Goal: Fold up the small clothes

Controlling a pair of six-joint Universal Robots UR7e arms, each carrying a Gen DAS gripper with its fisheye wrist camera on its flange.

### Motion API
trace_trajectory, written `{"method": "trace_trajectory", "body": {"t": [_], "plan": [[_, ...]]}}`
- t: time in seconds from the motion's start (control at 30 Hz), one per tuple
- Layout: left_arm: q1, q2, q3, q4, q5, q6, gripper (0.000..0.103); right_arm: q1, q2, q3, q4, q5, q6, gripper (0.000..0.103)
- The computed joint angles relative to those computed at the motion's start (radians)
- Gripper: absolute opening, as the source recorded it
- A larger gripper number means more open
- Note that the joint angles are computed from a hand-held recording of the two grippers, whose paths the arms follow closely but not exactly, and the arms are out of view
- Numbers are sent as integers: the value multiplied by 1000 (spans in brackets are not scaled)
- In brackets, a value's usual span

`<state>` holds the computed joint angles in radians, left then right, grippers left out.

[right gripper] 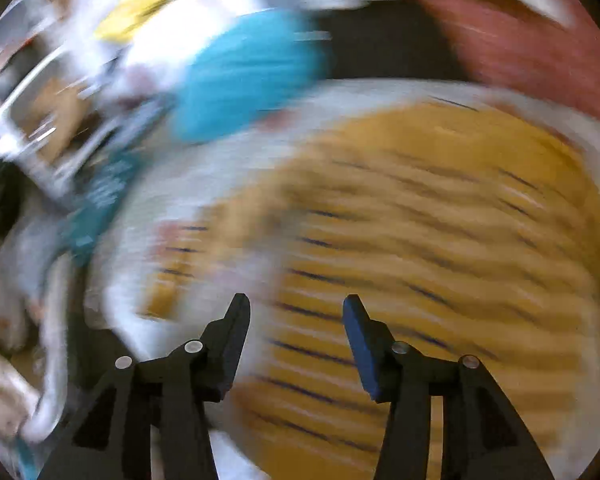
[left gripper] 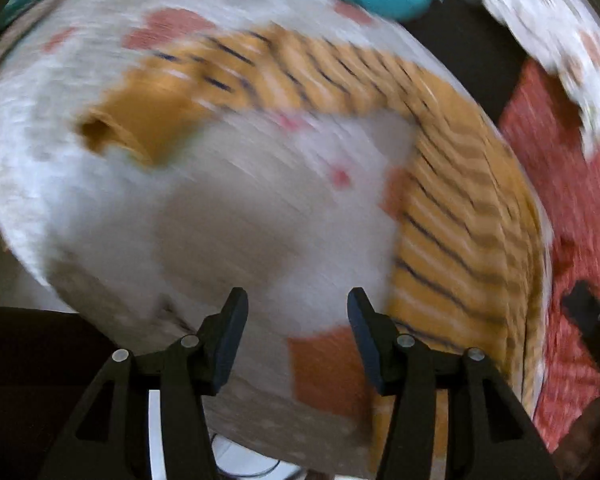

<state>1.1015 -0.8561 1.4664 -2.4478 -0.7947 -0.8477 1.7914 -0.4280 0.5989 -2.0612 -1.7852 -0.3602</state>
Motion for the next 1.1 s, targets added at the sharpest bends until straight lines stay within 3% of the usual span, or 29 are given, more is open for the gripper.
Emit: {"method": "trace_trajectory", "body": {"t": [0.07,0.17,0.33,0.5,0.57,0.67,0.7,0.73,0.77,0.83,1.1], "plan": [[5,26,-24,11,-60,36,51,-62,-130,182,-104,-78,71,52],[1,56,-39,21,-130,66,54,-142,-261,351,-178,-134,195,53],[-33,100,-52,17,-111,116,75,-247,-396,550,-243,-80,321,54],[-64,170,-131,181,0,104,83,-268,-422,631,-230,12,304,54],[-70,186,-161,252,20,76,76,-260,-417,647,-228,29,277,56],[-73,181,-192,326,21,34,28,-231,-407,689,-294,-23,217,56],[-68,169,-187,310,-9,38,8,-219,-400,694,-310,-58,187,38],[-62,158,-186,305,-38,30,7,-210,-393,688,-313,-80,164,19],[-62,146,-180,305,-50,13,7,-213,-395,681,-292,-64,152,9],[-70,129,-172,336,-32,-9,6,-232,-405,657,-212,15,188,9],[-113,31,-66,450,-2,-130,6,-247,-486,718,-110,71,212,8]]}}
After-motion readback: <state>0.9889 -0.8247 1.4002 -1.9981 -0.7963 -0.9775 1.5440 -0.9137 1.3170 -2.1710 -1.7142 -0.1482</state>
